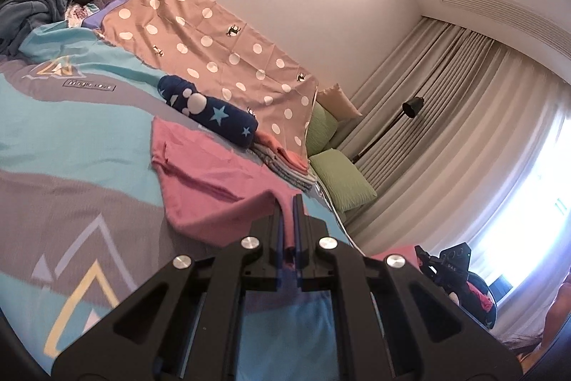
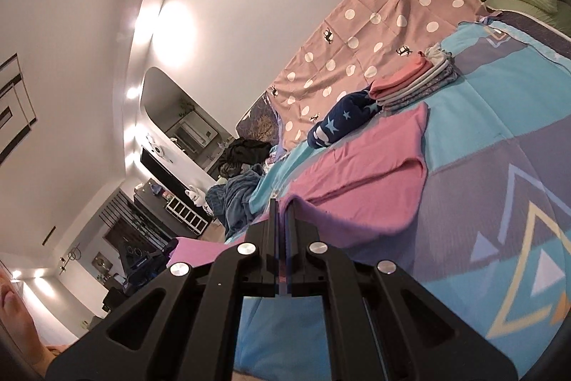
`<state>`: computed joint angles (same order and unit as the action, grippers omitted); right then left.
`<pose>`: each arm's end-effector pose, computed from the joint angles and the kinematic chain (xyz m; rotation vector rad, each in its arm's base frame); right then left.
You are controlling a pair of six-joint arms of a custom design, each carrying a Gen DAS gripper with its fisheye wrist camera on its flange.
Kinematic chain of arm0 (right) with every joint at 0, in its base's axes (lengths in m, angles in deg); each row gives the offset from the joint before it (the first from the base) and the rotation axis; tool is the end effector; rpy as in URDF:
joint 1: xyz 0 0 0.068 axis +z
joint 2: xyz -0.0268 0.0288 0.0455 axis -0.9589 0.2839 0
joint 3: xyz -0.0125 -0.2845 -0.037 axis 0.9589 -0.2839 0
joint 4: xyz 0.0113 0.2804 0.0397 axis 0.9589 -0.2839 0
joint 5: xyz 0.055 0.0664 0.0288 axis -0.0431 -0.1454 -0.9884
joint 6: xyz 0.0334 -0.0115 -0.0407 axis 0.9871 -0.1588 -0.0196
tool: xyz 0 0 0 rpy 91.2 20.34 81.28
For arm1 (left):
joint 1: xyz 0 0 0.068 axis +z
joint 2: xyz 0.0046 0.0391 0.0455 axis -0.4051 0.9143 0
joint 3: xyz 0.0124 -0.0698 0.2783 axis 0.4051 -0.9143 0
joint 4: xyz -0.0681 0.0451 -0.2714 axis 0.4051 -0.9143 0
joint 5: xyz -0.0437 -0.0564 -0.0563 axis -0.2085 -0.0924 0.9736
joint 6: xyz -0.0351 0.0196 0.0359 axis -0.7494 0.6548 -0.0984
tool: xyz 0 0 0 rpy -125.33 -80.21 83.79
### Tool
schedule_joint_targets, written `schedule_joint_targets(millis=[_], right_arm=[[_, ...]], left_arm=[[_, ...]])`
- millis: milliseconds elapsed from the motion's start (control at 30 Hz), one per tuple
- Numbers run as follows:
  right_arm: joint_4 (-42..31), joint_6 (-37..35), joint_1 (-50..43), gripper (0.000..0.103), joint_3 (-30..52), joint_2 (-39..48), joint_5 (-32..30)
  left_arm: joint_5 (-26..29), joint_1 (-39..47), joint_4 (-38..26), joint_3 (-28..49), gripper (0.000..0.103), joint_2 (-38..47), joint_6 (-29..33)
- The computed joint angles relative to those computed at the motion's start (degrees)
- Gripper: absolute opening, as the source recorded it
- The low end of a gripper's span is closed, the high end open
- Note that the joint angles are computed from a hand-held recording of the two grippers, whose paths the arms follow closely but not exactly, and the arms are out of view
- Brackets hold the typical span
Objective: Fold small clothes
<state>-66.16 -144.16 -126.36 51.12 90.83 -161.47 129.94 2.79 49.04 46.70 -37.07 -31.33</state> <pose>0.1414 -0.1288 0.1736 0.1214 1.8910 1.1320 0.1731 0.0507 0.2025 -0.0054 1.9363 -1.0381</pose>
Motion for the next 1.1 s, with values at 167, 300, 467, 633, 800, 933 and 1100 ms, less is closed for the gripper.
schedule_joint_targets(millis=[167,300,467,633,800,933,1100], right_arm=[[39.91,45.35,8.26,0.002,-2.92,-7.93,-0.10],[68.30,71.91,15.27,0.002,-2.82,-4.95,5.01],[81.75,83.46,23.15,0.002,3.43,4.38,14.35],[83.47,86.57,30.03,0.002,13.92,14.92,24.97],[79.02,87.12,34.63,0.002,28.43,28.80,34.79],[71.35,86.71,38.01,0.002,43.39,42.04,42.82],[63.10,84.30,40.07,0.019,55.45,52.62,48.11]], left_arm=[[-6.15,-6.43,12.22,4.45,0.004,11.17,-6.90],[-9.59,-10.04,18.65,11.41,0.004,22.53,-11.04],[-14.44,-14.28,19.43,23.25,0.004,36.59,-12.65],[-19.28,-17.75,15.28,37.61,0.004,49.99,-10.94],[-23.56,-19.90,9.36,53.25,0.004,63.57,-10.70],[-31.03,-22.57,1.16,70.36,0.011,77.40,-8.96],[-39.32,-24.33,-7.42,84.22,0.040,89.30,-5.67]])
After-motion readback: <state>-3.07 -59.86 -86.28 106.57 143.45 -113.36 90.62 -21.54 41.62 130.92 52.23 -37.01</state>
